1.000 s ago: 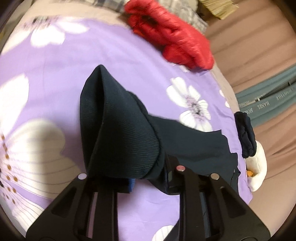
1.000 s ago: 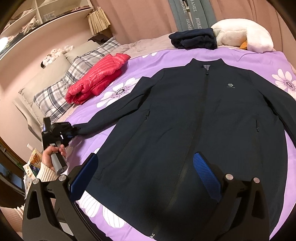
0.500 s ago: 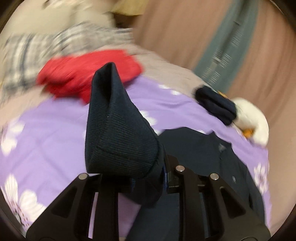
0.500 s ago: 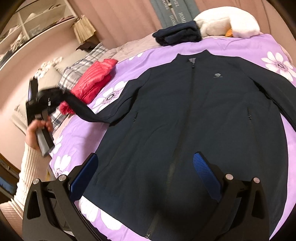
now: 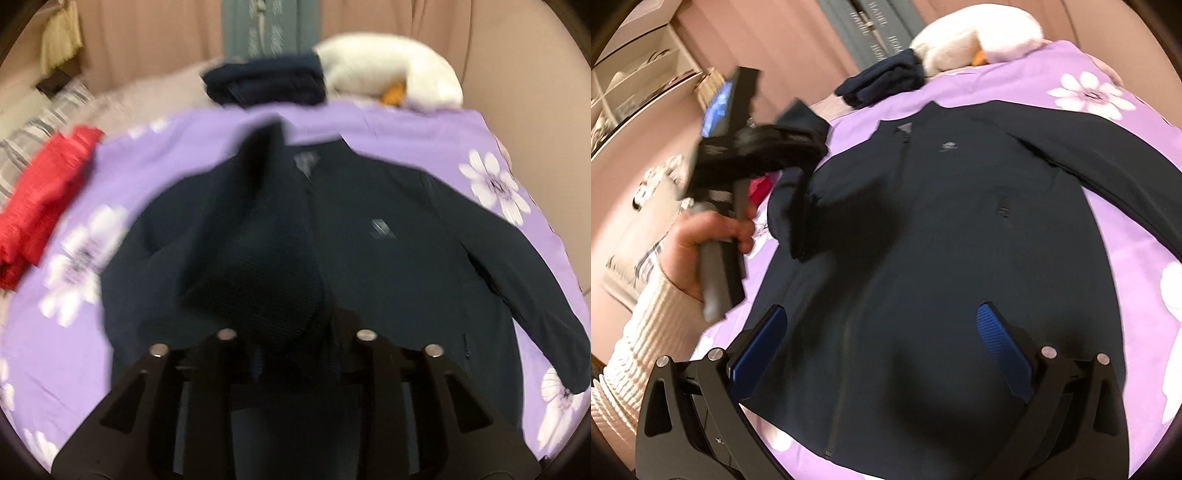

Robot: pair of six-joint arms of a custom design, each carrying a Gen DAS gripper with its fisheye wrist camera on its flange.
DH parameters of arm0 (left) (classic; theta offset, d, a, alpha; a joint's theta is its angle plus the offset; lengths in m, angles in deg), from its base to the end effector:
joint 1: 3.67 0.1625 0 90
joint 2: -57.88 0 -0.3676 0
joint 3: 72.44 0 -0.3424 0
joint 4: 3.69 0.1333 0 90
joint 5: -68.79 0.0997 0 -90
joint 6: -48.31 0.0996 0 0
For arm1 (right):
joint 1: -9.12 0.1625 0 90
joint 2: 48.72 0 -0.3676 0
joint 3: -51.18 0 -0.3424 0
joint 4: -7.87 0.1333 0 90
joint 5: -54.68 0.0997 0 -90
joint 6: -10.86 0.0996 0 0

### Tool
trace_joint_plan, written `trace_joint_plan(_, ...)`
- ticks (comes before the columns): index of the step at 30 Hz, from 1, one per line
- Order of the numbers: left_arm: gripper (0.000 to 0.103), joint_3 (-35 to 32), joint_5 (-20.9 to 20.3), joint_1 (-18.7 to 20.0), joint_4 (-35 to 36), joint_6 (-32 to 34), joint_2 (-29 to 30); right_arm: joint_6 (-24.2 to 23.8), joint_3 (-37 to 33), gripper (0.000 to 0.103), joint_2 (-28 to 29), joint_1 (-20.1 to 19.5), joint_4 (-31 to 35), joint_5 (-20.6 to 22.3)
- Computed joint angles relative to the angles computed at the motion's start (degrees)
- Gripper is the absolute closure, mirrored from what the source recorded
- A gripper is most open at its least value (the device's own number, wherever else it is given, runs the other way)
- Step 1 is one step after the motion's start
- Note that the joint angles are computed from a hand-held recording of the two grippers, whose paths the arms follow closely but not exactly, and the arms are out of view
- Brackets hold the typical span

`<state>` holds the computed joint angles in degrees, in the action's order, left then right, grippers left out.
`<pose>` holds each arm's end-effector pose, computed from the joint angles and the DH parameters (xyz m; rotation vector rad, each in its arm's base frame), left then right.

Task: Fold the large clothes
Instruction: 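Fold the held sleeve across the jacket body with the left gripper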

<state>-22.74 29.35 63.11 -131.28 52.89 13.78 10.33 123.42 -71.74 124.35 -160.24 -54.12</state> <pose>-0.0918 -0.7472 0.3841 0.2433 2.2430 -0.8034 0.3877 -0.5854 0.0126 0.5116 -2.7770 0.8098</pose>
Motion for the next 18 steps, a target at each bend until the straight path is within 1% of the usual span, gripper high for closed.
trace_joint_plan(1, 0.028, -1.3, -1.5, 0.4, 2.6, -2.0, 0.7, 0.5, 0.8, 0.001, -0.5, -0.2, 0.0, -0.3)
trace_joint_plan(2, 0.016, -1.7, -3.3, 0.9, 3.7, -4.5, 0.8, 0.9, 1.6, 0.001, -1.0, -0.4, -0.4, -0.4)
trace_joint_plan(3, 0.016, 0.3, -4.5, 1.2, 2.5, -5.0, -0.5, 1.1, 2.2, 0.001, -1.4, -0.6, -0.7, -0.4)
trace_joint_plan(5, 0.016, 2.8, -8.9, 2.0, 1.5, -6.1, -3.2, 1.6, 2.9, 0.001, -1.9, -0.7, -1.0, -0.9)
trace_joint_plan(6, 0.015, 4.2, -9.7, 2.2, 0.3, -6.3, -4.7, 1.6, 3.3, 0.001, -2.1, -0.8, -1.5, -1.0)
trace_joint_plan(8, 0.01, 7.7, -10.7, 2.9, -2.7, -6.3, -8.2, 1.7, 2.7, 0.001, -2.0, -0.9, -1.3, -1.0)
trace_joint_plan(10, 0.009, 11.4, -11.6, 4.2, -4.8, -7.3, -12.5, 1.8, 2.0, 0.001, -1.7, -1.1, -0.9, -0.4)
trace_joint_plan(12, 0.009, 13.9, -12.1, 6.0, -4.9, -9.0, -16.2, 1.9, 0.9, 0.001, -1.1, -1.4, -0.1, 0.4)
trace_joint_plan(15, 0.009, 18.9, -12.7, 9.3, -5.5, -12.2, -22.3, 2.6, -4.5, 0.001, 1.5, -1.9, 5.3, 1.1)
trace_joint_plan(16, 0.009, 21.2, -13.6, 11.0, -5.8, -14.0, -24.8, 2.9, -6.6, 0.001, 2.7, -2.1, 7.1, 1.6)
trace_joint_plan(18, 0.009, 23.9, -15.5, 13.3, -6.1, -16.9, -27.6, 2.9, -11.5, 0.001, 5.4, -2.7, 10.8, 3.0)
